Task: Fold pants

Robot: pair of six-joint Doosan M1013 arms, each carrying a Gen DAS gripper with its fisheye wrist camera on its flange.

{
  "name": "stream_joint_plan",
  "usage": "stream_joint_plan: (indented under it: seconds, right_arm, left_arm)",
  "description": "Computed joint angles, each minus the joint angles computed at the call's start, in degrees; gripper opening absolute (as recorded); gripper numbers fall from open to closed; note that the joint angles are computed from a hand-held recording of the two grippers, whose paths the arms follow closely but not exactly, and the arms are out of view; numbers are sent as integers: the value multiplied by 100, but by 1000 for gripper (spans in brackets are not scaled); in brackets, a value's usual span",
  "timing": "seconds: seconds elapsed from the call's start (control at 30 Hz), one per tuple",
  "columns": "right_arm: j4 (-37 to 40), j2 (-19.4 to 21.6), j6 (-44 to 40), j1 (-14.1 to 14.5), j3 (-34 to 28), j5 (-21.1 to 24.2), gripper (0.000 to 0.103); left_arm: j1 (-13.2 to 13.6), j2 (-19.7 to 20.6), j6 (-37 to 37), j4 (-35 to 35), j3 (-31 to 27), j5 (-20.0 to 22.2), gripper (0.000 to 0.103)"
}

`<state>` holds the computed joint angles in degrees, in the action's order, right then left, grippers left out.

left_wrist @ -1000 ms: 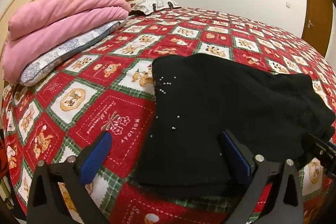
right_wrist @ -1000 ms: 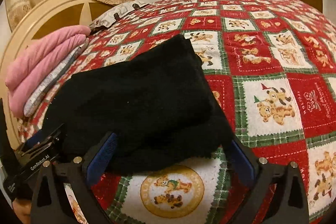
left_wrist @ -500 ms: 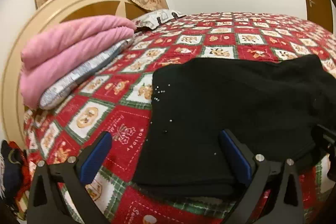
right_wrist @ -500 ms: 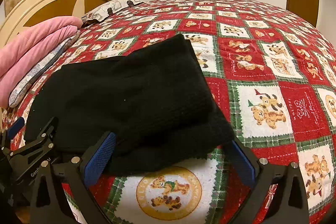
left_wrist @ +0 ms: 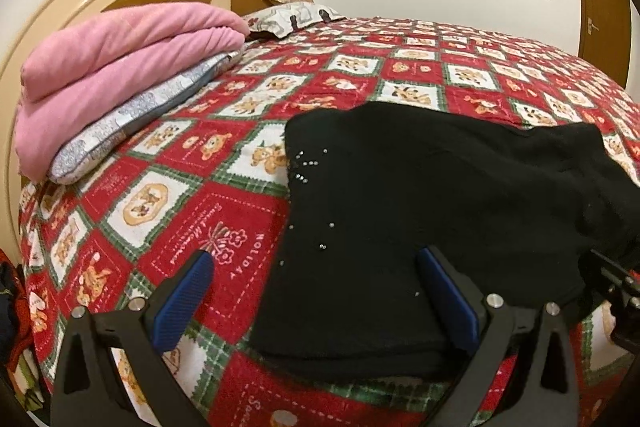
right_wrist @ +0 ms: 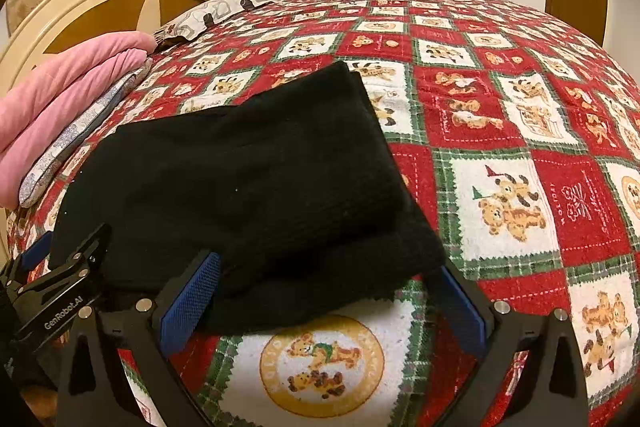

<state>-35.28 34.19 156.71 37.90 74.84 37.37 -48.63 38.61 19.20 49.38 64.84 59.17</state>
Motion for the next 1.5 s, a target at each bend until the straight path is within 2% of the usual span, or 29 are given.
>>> stream_joint_plan:
  seconds: [0.23,0.37,0.53,0.67,0.73,0.87,1.03,1.2,1.5]
  right_arm:
    - [477,-176,77,-2,186,-15,102]
    - [-82,-440,998,140,622,-417,102]
    - [-1598,-802,2845,403,1163,-709,102]
    - [-2698,-1001,3788,663,1397,-434,102]
    - [-2972,-1061,3919,758,1455,-251,102]
    - [-3864,-1222,4428,1051,1651,432,102]
    - [-4400,-1296,4514,1316,1762,1235,102]
    - [-4358,-1396,4646,1386,1864,1217,102]
    - [-4343,-1469,4454,1529,1882,1037,102]
  left_arm:
    - [20,-272,-161,-582,292,-279,103]
    - [-124,-446,-385,-415,510,-346,103]
    - [-418,-666,-616,371,733,-238,103]
    - [-544,-796,-735,725,836,-191,103]
    - [-577,-854,-786,762,890,-182,103]
    - [-627,-979,-987,781,1034,-216,103]
    - [-747,-1131,-1216,985,1246,-206,103]
    - [-818,-1222,-1259,1019,1395,-191,103]
    - [-1037,-1344,-1235,1260,1577,237,103]
